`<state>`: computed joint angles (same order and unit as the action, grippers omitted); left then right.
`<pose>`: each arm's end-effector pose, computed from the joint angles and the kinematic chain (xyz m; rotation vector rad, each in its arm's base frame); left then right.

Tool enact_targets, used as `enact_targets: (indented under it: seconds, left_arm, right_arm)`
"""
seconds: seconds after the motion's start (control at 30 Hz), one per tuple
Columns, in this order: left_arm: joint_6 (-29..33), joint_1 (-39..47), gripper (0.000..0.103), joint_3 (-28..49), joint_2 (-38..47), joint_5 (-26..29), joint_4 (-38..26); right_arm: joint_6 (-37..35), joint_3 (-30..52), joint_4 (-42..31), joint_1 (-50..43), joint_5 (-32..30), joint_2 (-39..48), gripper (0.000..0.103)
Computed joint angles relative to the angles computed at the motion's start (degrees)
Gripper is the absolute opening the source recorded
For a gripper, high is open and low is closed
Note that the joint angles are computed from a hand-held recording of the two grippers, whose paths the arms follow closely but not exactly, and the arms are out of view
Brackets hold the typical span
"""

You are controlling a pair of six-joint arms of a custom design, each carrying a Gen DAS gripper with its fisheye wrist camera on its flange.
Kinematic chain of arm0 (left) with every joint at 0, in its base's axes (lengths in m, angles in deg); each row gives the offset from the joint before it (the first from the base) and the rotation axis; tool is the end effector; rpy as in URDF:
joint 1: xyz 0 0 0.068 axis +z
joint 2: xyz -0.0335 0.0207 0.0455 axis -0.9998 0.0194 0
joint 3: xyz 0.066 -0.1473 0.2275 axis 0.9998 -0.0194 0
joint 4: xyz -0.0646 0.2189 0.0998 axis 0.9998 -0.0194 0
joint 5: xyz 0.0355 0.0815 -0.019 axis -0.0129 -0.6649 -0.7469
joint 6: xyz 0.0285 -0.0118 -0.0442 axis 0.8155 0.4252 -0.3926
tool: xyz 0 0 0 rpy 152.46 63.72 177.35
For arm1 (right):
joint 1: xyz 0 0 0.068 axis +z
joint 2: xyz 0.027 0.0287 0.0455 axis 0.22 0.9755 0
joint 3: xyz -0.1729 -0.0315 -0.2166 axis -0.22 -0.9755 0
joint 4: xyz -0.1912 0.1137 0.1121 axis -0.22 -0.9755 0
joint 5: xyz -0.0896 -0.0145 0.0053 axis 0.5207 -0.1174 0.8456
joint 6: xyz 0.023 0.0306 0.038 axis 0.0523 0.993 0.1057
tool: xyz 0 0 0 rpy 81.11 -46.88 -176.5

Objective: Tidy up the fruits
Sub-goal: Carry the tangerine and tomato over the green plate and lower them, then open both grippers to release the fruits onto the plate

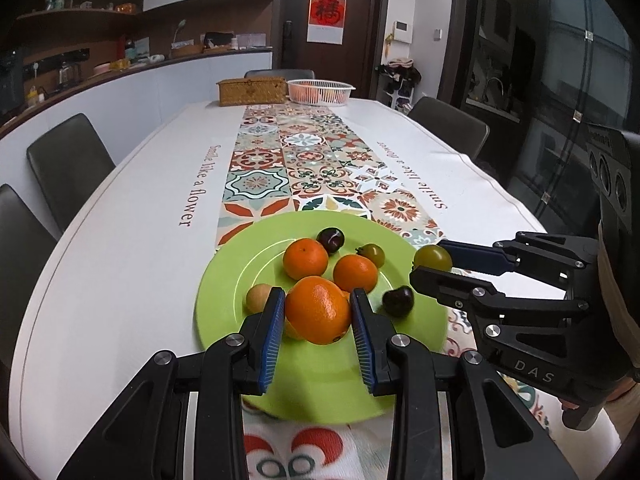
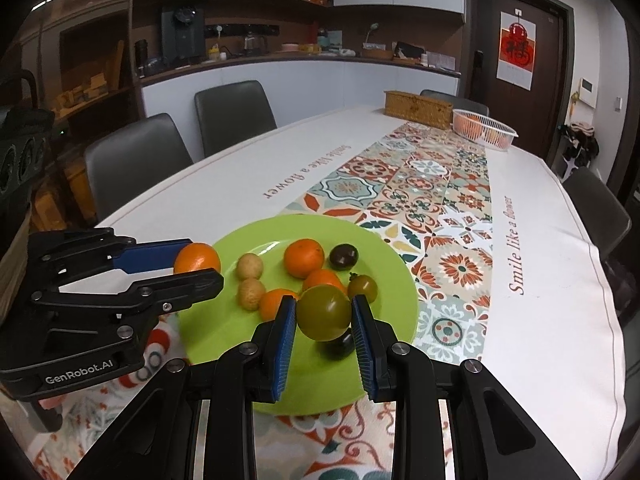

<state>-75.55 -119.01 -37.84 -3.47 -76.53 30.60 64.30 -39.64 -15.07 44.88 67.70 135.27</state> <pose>0.1552 -0.0742 0.2151 -0.1251 2.2850 -0.0442 0.2365 0.1570 0.2150 -0.9321 2.1327 0.4133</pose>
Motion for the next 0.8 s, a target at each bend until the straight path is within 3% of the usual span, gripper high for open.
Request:
enact_targets:
  seconds: [0.3,0.43,0.63,0.8]
  left_arm:
    - [6.0,7.6,0.033,0.76,8.22,5.75,7.6]
    - [5.72,7.31,0.052,0.41,7.85,3.59,7.8]
    - [1.6,3.24,0.053,0.71,3.72,-2.73,0.95]
    - [-5.95,-3.81,0.055,2.6,0.59,-10.53,-8.47]
  right_arm:
    - [0.2,4.68,0.54,-1.85,-1.33,8.32,0.029]
    - [0.82,4.59,1.08,-2.26,-2.65,8.9,0.03]
    - [0.9,3.11,1.54,-2.12,-3.05,6.79,0.036]
    - [1.17,0.79,0.87,-1.66,-2.02,2.72,0.036]
